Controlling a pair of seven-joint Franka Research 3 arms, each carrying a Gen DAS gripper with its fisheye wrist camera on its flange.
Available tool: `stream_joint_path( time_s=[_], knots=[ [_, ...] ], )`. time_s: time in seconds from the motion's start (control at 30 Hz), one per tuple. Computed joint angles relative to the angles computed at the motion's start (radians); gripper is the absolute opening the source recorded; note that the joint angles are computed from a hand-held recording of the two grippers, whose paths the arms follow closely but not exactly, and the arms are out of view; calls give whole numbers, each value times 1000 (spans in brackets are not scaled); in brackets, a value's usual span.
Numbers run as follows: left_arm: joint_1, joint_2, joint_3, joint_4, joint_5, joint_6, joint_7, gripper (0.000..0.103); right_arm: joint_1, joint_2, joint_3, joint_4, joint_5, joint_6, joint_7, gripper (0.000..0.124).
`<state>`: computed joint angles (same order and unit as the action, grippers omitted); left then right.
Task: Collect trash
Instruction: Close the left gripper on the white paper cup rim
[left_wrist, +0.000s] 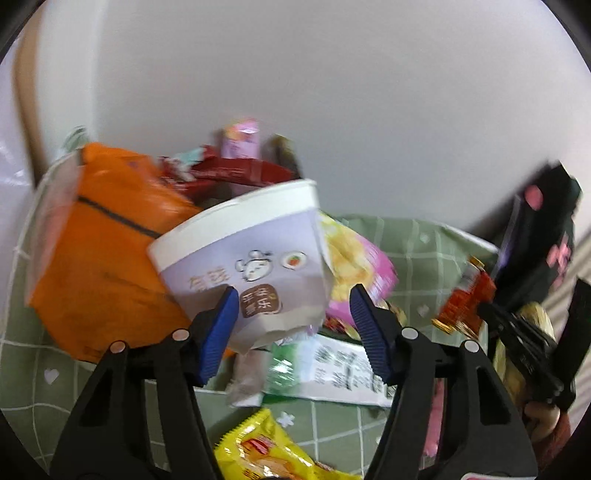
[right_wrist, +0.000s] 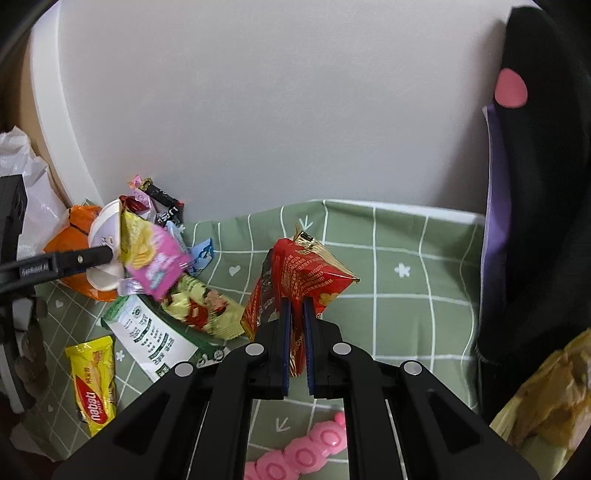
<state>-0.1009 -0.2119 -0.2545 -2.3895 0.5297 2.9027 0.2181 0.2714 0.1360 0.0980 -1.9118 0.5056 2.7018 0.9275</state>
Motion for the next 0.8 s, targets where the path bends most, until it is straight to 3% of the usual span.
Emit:
stream_joint_path(
  time_s=[0.17, 0.3, 0.43, 0.53, 0.67, 0.8],
  knots=[
    [3, -28, -9, -32, 19, 44, -3, 59, 5, -15, -4, -33, -19, 13, 29, 8],
    [90, -89, -74, -69, 120, 48, -144, 59, 5, -32, -1, -55, -3, 31, 19, 8],
    [101, -125, -64, -108, 136, 54, -165, 59, 5, -45, -4, -70, 4, 49, 15, 8],
    [101, -111, -59, -107, 122, 32, -165, 59, 2, -54, -8, -76, 11, 46, 7, 8],
    [156, -113, -111, -100, 194, -21, -282, 59, -2, -66, -12, -91, 19, 43, -7, 8],
    [118, -78, -54, -110, 167, 11, -294, 59, -6, -71, -16, -99, 32, 33, -18, 8]
  ],
)
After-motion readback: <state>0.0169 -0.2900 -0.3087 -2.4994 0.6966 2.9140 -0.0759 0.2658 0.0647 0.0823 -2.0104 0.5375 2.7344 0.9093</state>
